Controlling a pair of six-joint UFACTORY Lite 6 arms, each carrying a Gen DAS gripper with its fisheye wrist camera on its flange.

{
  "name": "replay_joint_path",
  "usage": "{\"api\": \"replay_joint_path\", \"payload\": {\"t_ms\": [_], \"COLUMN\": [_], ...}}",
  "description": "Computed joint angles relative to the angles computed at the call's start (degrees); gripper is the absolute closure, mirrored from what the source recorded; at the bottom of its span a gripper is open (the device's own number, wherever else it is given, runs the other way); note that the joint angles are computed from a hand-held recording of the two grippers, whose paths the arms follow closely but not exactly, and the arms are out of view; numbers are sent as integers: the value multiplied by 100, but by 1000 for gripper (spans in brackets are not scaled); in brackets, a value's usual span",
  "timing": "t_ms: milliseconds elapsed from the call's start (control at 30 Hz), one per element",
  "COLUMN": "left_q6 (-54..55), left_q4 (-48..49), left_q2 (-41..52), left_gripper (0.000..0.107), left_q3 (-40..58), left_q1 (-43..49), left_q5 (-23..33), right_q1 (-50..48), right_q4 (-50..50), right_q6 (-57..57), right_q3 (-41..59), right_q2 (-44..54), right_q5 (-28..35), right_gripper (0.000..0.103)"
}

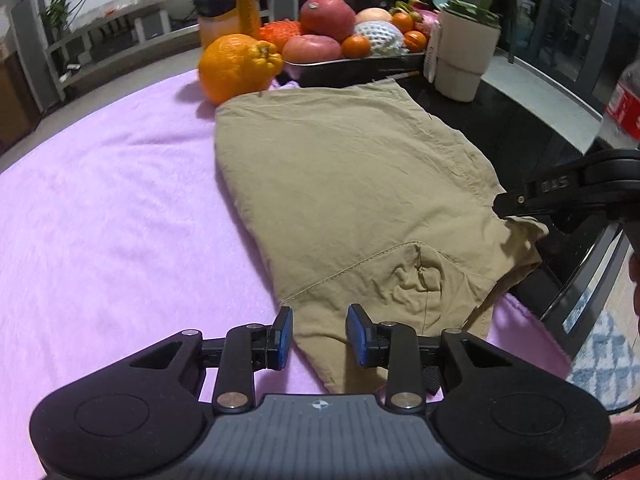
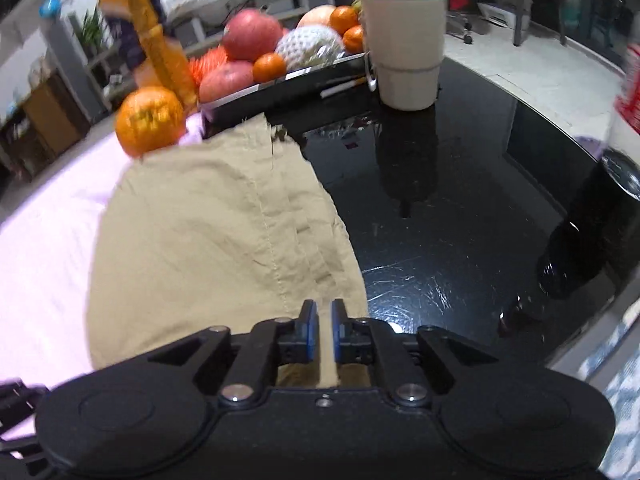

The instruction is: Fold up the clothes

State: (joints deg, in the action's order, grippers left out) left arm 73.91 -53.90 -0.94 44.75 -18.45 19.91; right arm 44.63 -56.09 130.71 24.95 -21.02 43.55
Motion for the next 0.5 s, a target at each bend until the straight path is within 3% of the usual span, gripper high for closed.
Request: {"api": "replay_joint_path", "payload": {"t_ms": [67, 133, 200, 300, 367, 433, 500], "left_q6": [-504, -1129, -1665, -2193, -2272, -2196, -2066], "left_q4": [401, 923, 1375, 1841, 1927, 1909, 1856], "left_q2": [-307, -660, -1012, -1534, -1841, -2118, -2386], "left_gripper": [71, 65, 62, 50, 40, 36, 33], "left_q3": [23, 80, 150, 252, 316, 371, 400], "left_q1": [152, 270, 390, 603, 796, 1024, 1247], "left_q5": [247, 497, 760, 1188, 1539, 1919, 2259], "right_q1": [752, 1382, 1738, 2053, 2281, 2495, 2543], "right_q4": [-231, -398, -388, -112, 196, 540, 839], "right_q6": [860, 1401, 1538, 1324, 1003, 545, -65], "right_q3": [-66, 64, 318, 773, 1210, 1739, 2347], "right_q2": [-359, -456, -341, -208, -130, -52, 132], "right_q5": [614, 1116, 1291, 1446, 1726, 2062, 2356], "right_gripper": [79, 64, 60, 50, 37, 15, 6]}}
